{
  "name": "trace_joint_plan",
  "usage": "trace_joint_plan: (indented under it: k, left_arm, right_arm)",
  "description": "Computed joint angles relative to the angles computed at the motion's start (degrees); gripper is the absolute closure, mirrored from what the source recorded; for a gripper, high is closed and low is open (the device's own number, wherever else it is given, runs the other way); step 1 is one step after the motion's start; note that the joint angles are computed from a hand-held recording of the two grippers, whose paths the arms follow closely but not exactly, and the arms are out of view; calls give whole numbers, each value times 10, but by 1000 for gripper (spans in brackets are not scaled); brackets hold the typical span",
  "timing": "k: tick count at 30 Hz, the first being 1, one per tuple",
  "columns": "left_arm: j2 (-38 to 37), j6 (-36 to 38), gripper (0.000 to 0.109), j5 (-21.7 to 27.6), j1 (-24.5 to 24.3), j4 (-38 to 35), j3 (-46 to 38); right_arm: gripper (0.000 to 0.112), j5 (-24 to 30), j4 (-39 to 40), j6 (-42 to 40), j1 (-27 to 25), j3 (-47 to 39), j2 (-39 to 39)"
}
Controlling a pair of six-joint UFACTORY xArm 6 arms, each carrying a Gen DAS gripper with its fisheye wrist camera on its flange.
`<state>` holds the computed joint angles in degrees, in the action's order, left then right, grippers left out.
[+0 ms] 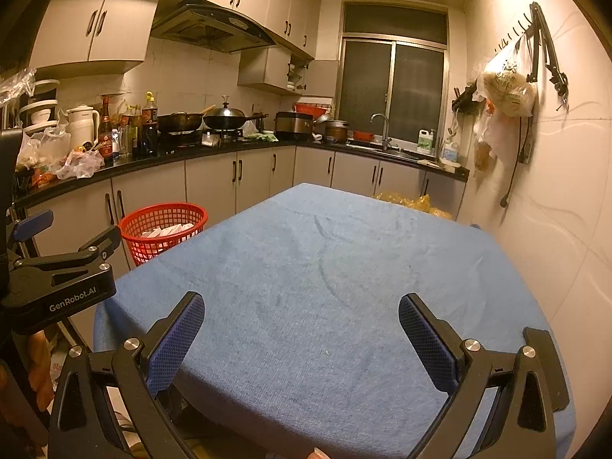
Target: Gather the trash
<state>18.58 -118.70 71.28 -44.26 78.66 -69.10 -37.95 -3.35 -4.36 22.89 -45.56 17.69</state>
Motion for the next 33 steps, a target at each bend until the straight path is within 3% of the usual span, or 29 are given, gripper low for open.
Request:
trace_joint_plan:
  k: [33]
  left_arm:
    - [17,-23,7,-12,4,16,11]
  right_arm:
    - [9,-1,15,-2,7,-1,1]
